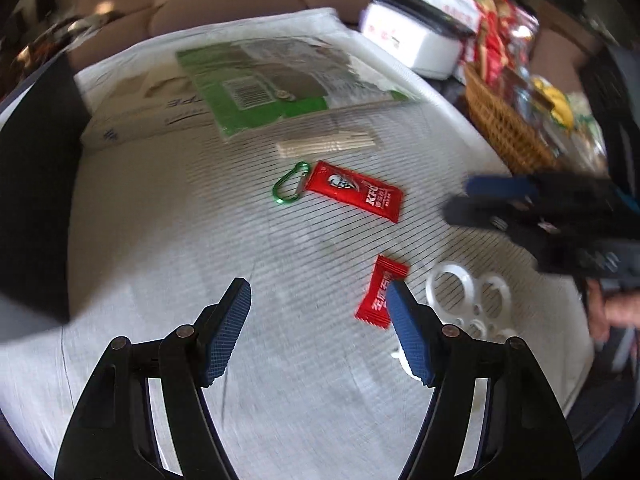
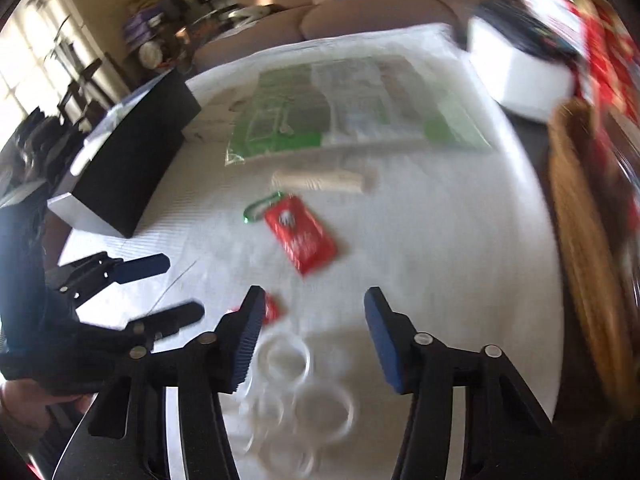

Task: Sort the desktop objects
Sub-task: 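Grasp the red candy with the left gripper while the right gripper grasps the KFC ketchup packet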

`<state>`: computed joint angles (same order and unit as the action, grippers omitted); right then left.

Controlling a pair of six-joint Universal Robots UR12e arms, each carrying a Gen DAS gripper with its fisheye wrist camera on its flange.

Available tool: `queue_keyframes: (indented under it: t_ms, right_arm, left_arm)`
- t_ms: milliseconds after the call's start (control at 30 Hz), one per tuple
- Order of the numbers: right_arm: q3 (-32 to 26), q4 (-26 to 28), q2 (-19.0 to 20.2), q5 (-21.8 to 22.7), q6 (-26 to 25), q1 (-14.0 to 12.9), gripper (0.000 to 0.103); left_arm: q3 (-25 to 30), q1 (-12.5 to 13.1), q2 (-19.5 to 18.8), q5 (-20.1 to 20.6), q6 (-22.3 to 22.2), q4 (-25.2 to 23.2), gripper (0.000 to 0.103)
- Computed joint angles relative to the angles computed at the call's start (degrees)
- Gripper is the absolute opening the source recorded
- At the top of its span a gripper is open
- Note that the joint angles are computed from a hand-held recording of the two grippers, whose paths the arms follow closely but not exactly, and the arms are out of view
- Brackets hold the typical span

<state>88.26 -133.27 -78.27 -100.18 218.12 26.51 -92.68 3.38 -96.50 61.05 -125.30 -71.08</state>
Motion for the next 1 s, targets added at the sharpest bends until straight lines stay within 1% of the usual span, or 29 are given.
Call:
queue_keyframes:
  t_ms: [67,100,233,300,400,467,500,533,567,667,767,800,900,933,967,1000]
  right_arm:
    - [-0.9,-0.8,1.4,1.2,-4.5,-0.8,0.051]
    - [-1.1,-1.5,1.9,2.0,-6.6,-1.1,0.051]
    - [-2.1,-1.5,3.7,4.1,-13.4,-1.9,0.051]
    - [-2.6,-1.1,4.3,4.7,-16.3,-2.0,0.051]
    - [-3.9,1.7,5.5,3.0,-20.1,-1.6,0.051]
    - [-4.2,1.9,5.9,1.3,-22.7,-1.1,0.049]
    - [-4.2,1.9,5.9,1.1,-23.1,-1.1,0.046]
    - [-4.0,1.7,5.9,1.0,-22.8,-1.2,0.041]
    - [-3.8,1.6,5.7,0.6,-22.2,-1.3,0.034]
    - [-2.7,1.1,4.9,1.0,-20.2,-1.8,0.033]
    - [-0.8,0.0,3.4,3.7,-16.0,-2.7,0.032]
    - [-0.3,-0.1,2.9,4.4,-14.9,-2.9,0.032]
    - [-0.3,2.7,2.2,2.7,-13.6,-2.5,0.032]
    - [-0.4,3.6,2.0,2.2,-12.8,-2.5,0.032]
    - [-0.4,4.0,1.9,1.9,-12.2,-2.5,0.032]
    - [-0.4,4.3,1.9,1.6,-11.9,-2.4,0.032]
  left_arm:
    - [1.0,0.0,-0.8,-1.5,4.6,-2.6,0.067]
    - [1.9,0.1,-1.3,-2.1,7.3,-4.9,0.067]
    - [4.2,-0.1,-2.8,-2.3,13.2,-9.6,0.067]
    - [4.6,-0.3,-3.1,-2.0,14.8,-10.3,0.067]
    - [5.4,-0.8,-3.7,-1.7,17.6,-12.5,0.067]
    - [5.1,-1.3,-3.7,-0.7,18.7,-11.4,0.067]
    - [5.0,-1.7,-3.8,-0.1,19.3,-11.1,0.067]
    - [4.9,-2.0,-3.8,0.3,19.7,-10.8,0.067]
    - [4.8,-2.3,-3.9,0.7,20.3,-10.4,0.067]
    - [4.4,-3.0,-3.8,1.3,21.6,-9.2,0.067]
    - [4.5,-3.5,-3.8,1.9,23.0,-9.4,0.069]
    - [4.8,-3.7,-3.9,2.1,23.6,-10.1,0.069]
    - [4.8,-3.7,-3.5,2.3,24.6,-11.6,0.069]
    - [4.1,-3.6,-3.1,2.3,25.2,-10.8,0.067]
    - [2.7,-3.4,-2.3,2.5,25.7,-8.5,0.064]
    - [1.5,-3.2,-1.6,2.4,26.4,-6.3,0.062]
